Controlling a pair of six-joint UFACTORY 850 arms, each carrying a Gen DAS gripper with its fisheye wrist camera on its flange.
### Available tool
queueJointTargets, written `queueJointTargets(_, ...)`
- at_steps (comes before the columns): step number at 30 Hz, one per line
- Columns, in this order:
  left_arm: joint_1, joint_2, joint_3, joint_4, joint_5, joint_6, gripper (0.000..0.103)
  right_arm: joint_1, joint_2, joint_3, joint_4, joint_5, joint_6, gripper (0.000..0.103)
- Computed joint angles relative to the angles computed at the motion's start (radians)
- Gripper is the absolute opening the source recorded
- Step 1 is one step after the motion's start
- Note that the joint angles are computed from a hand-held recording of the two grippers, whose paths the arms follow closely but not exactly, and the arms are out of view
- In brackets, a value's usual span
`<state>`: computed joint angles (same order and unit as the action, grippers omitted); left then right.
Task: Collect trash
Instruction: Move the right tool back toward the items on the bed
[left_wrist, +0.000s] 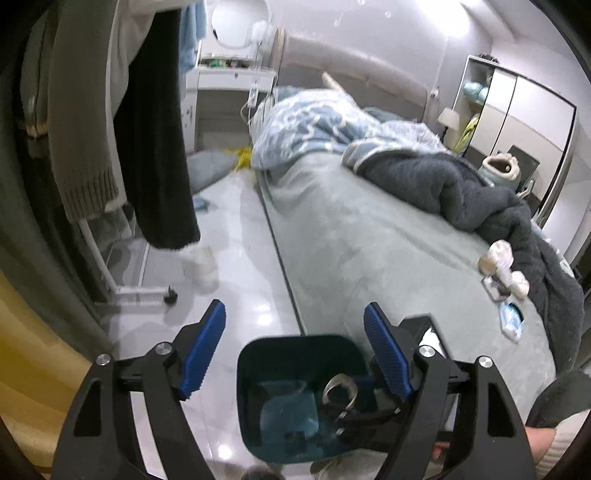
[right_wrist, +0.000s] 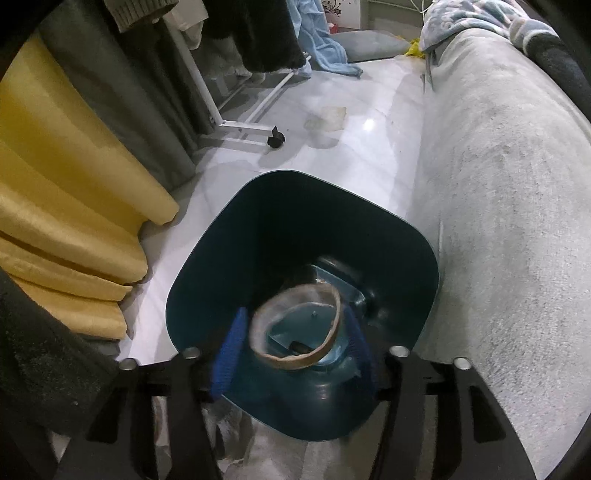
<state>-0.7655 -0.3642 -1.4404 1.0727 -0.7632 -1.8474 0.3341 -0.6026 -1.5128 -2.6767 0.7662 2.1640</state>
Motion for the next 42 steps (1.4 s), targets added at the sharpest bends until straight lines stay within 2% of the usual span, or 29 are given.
queueJointTargets(4, -0.021, -0.004, -0.019, 0.089, -0.038, -0.037, 0.084, -0.009, 0.014, -0.001, 0.046, 0.006, -0.024, 0.078)
queueJointTargets(7, -0.039, -0.012, -0.033, 0.139, -0.079, -0.038, 0.084, -0.017, 0.023, -0.007, 0.093, 0.010, -0.046, 0.082)
queueJointTargets(13, -0.056, -0.016, -0.048, 0.226, -0.104, -0.089, 0.085, -0.047, 0.052, -0.003, 0.222, 0.007, -0.137, 0.090)
queueJointTargets(23, -0.072, -0.091, -0.173, 0.260, -0.093, -0.081, 0.088, -0.148, 0.122, 0.041, 0.497, -0.038, -0.379, 0.093)
queueJointTargets(35, -0.084, -0.257, -0.413, 0.176, -0.057, 0.058, 0.090, -0.271, 0.153, 0.034, 0.578, -0.047, -0.524, 0.093)
queueJointTargets(42, -0.087, -0.343, -0.536, 0.127, -0.018, 0.100, 0.092, -0.355, 0.118, -0.028, 0.562, -0.005, -0.484, 0.093)
